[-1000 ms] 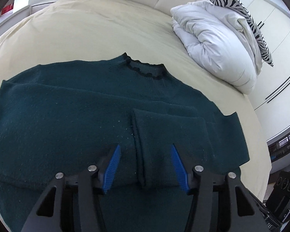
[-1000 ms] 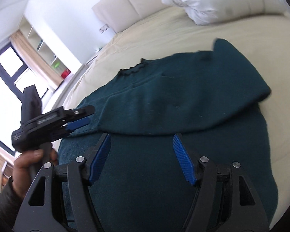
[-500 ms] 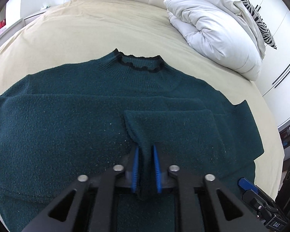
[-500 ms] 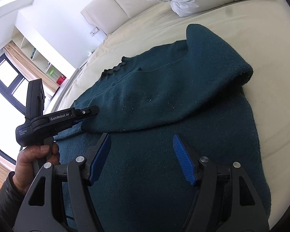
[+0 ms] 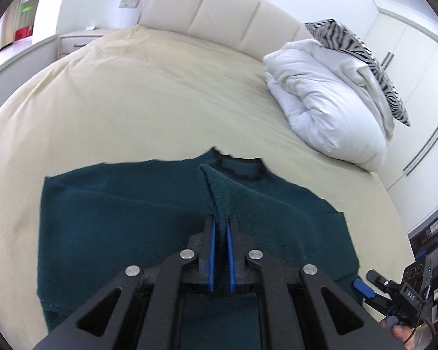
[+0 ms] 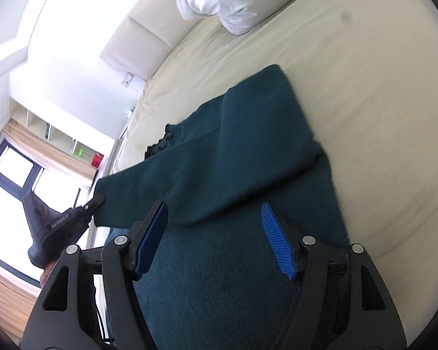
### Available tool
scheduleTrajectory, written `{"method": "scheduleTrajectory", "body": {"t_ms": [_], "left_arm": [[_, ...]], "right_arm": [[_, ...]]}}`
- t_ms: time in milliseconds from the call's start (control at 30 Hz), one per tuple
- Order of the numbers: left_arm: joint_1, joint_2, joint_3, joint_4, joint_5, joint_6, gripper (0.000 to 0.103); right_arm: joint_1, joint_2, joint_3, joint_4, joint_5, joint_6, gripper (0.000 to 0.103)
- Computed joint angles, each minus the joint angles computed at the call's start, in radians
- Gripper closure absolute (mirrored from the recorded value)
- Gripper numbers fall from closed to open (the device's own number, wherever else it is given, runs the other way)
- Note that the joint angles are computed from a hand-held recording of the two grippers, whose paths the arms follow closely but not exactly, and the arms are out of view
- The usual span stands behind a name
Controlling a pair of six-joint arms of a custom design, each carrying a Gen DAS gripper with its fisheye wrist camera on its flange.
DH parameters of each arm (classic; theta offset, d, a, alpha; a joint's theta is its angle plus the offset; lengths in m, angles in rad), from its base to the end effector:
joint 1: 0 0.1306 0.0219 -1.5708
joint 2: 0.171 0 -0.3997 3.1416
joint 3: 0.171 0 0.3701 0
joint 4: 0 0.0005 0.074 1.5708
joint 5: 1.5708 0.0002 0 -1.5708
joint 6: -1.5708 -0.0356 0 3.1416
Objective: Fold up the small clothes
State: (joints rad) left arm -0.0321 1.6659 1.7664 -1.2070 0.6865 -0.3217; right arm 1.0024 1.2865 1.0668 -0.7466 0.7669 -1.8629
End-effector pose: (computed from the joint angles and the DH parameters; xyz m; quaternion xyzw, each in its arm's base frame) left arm 0.5395 -0.0404 0.4625 0.2375 0.8885 -0.2928 0.2616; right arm 0.2335 0.3188 0.3650 0.4705 0.7582 0.2242 0.3918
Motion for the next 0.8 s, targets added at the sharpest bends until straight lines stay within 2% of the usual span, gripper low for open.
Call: {"method": "scheduleTrajectory", "body": {"t_ms": [133,300,433,500,667,767,800], "left_arm": [[0.013,0.037,0.001,-0.034,-0.025,-0.002,0.095],[0.013,0.038,-0.031,-0.028,-0.032,-0.016,0.095],[0.02,0.036,-0.043,-0.024,-0.015,-0.018,0.095],[0.022,0.035,-0.05,-0.025,-0.012,-0.02,0.095],[0.01,0.019,-0.079,-0.009,-0.007,-0.018,0.095],[0.009,0.024,-0.082,-0.008,-0.008,-0.011,0.095],[0.012,0.028,-0.079,-0.015,-0.003,-0.016,0.094]], "right_arm": [[-0.021,-0.038,-0.075,0.106,-0.016,-0.059,0.036],[-0.063,-0.065,-0.113,0.153,-0.038,-0.087,0.036],[-0.118,-0.084,-0.157,0.227,-0.079,-0.11,0.037],[-0.13,-0.095,-0.177,0.256,-0.064,-0.127,0.037],[-0.131,-0.137,-0.254,0.349,0.061,-0.206,0.04],[-0.114,-0.13,-0.275,0.352,0.099,-0.249,0.053],[-0.104,-0.127,-0.28,0.35,0.111,-0.257,0.062]]}}
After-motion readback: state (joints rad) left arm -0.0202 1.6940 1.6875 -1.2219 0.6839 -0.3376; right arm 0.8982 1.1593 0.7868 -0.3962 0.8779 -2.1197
